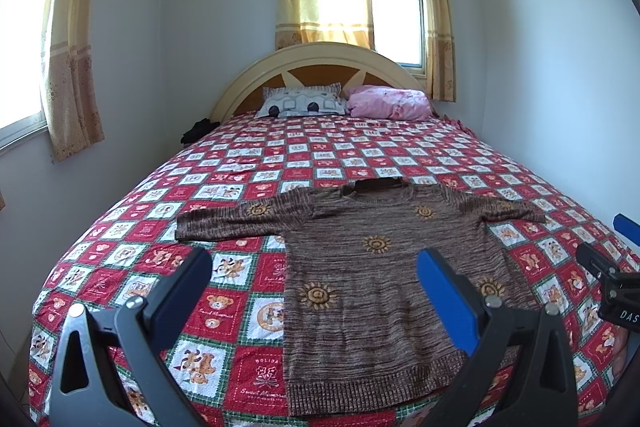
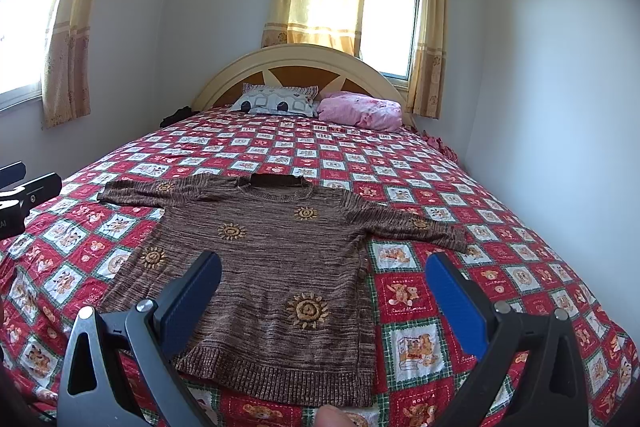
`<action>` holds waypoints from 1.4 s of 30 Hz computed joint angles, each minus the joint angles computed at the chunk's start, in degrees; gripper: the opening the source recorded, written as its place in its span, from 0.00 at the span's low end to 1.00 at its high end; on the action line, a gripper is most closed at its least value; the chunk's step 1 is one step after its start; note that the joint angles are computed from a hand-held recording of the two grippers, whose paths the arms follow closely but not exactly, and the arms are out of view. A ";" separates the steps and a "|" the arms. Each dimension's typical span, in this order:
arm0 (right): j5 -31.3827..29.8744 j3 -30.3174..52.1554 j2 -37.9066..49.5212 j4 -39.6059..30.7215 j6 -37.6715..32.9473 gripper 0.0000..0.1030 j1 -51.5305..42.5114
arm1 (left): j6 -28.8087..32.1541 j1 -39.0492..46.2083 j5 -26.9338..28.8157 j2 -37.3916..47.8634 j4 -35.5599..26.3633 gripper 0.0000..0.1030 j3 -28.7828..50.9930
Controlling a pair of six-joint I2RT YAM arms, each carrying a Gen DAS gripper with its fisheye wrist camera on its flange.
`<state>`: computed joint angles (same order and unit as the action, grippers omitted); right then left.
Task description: Fold small clothes
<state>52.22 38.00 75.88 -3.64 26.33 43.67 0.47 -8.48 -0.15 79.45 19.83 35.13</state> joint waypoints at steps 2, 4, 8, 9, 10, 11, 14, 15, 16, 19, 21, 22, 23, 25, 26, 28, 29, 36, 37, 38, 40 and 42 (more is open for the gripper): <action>-0.87 -0.49 0.30 0.89 -0.29 0.99 -0.89 | 0.29 -0.13 -0.39 1.97 0.72 1.00 0.62; -1.94 -0.98 0.88 1.95 -0.42 0.99 -2.05 | 0.53 -0.09 -0.44 3.65 1.24 1.00 1.20; -5.96 -1.88 2.81 4.30 -0.37 0.99 -5.43 | 1.45 -0.17 -0.66 8.10 2.54 1.00 3.16; -7.36 -2.15 3.31 4.95 -0.54 0.99 -6.39 | 2.01 -0.15 -0.60 9.56 3.10 1.00 3.77; -9.19 -2.53 3.92 5.85 -0.84 0.99 -7.65 | 2.39 -0.40 -0.92 10.60 3.01 1.00 4.57; -10.21 -2.63 4.47 6.51 -1.10 0.99 -8.49 | 2.96 -0.67 -1.30 12.06 2.94 1.00 5.57; -14.50 -3.95 6.13 9.70 -2.37 0.99 -12.53 | 4.58 -0.99 -0.77 17.67 1.42 1.00 10.45; -16.71 -4.29 6.66 10.71 -2.92 0.99 -14.37 | 4.91 -1.04 -0.50 19.51 0.52 1.00 12.42; -19.07 -4.64 7.09 11.57 -3.46 0.99 -16.61 | 5.13 -1.25 -0.47 20.84 -0.08 1.00 13.91; -23.18 -4.68 8.69 12.82 -5.44 0.99 -22.26 | 6.06 -2.42 -1.18 26.17 -0.76 1.00 19.70; -25.69 -4.48 9.56 13.31 -6.91 0.99 -26.13 | 6.66 -3.42 -2.01 29.43 -1.08 1.00 23.34; -27.38 -3.98 10.05 13.02 -7.53 0.99 -28.39 | 7.12 -3.92 -2.37 31.41 -1.37 1.00 25.63; -29.34 -3.56 10.40 12.98 -8.26 0.99 -30.94 | 7.47 -4.37 -2.64 33.09 -1.46 1.00 27.50; -33.07 -2.00 11.26 12.33 -9.27 0.99 -35.22 | 7.98 -5.03 -3.51 36.92 -2.52 1.00 32.09; -35.35 -0.84 11.93 11.88 -10.03 0.99 -37.86 | 8.15 -5.13 -3.66 38.75 -3.26 1.00 34.41; -38.82 1.52 13.40 11.20 -11.08 0.99 -42.13 | 8.44 -5.14 -4.08 42.30 -4.69 1.00 38.72; -40.45 3.09 14.61 11.12 -11.53 0.98 -44.70 | 8.54 -5.03 -4.28 43.56 -5.59 1.00 40.44; -55.09 19.07 29.70 8.28 -6.00 0.74 -60.58 | 4.81 -2.13 -4.41 51.41 -10.85 1.00 49.37; -55.75 22.20 32.77 7.92 -4.64 0.71 -62.03 | 4.44 -2.20 -4.58 52.45 -11.70 1.00 50.79; -55.76 25.32 35.64 7.43 -3.46 0.68 -63.04 | 4.00 -1.89 -4.33 53.56 -12.84 1.00 51.92; -56.75 30.09 39.99 6.42 -1.55 0.60 -64.61 | 3.34 -1.72 -4.32 55.23 -14.12 1.00 53.84; -58.82 35.80 44.94 4.57 1.36 0.60 -66.43 | 2.40 -1.54 -4.18 56.54 -14.88 1.00 55.10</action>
